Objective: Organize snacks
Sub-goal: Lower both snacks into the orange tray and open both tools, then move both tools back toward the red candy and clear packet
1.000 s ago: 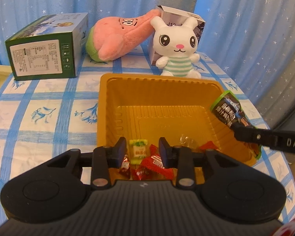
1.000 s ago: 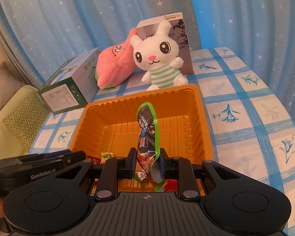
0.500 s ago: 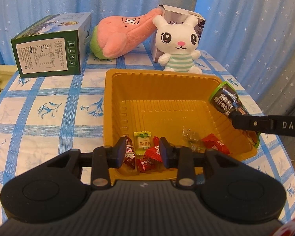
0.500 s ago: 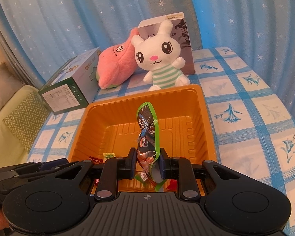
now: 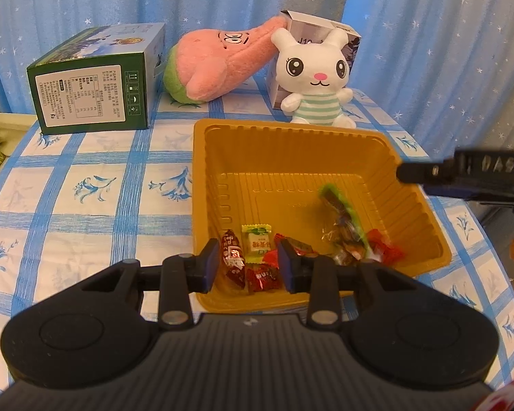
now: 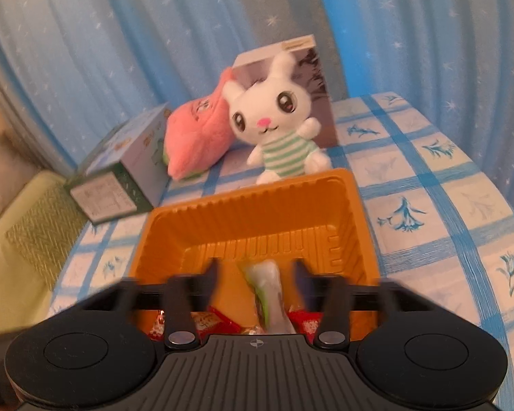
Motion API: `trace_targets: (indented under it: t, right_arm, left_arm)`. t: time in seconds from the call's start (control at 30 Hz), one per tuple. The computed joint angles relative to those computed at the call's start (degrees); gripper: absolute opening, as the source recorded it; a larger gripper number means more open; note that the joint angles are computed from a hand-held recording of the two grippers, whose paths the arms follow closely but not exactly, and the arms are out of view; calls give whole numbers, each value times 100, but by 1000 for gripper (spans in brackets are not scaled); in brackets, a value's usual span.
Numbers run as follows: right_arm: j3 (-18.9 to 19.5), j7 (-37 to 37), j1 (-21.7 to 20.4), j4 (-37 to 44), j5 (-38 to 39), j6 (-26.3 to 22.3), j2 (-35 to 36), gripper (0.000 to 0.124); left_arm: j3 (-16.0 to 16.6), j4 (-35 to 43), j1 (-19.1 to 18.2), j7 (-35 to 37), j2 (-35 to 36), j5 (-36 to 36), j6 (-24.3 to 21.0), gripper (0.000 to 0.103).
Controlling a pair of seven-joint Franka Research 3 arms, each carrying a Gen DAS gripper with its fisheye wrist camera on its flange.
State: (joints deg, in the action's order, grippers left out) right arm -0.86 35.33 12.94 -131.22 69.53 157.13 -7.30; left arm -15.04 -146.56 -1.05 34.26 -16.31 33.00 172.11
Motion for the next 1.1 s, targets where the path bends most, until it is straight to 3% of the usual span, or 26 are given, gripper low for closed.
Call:
trace_targets:
  t: [0.27,0.5,0.87,1.1]
  right_arm:
    - [-136,195,-95,-696,-196,-75,-652,58]
    - [-281,815,-138,-1870,-991,-120,-1876,58]
    - [-270,2357,-530,-3555,-2810,-717,-4465,58]
    - [-304,2978,-867,-4111,-3820,-1651,-5865,59]
  left_arm:
    - [-16,-514,-265,-3,-618,-286,-95,38]
    - [-49,-1127,-823,-34,-1553,-820,-465,48]
    - [-380,-1709,-1892,-450,-3066,-1405,-1626,61]
    - [-523,-1880,-2621,-767,-3693,-1686,-2478,63]
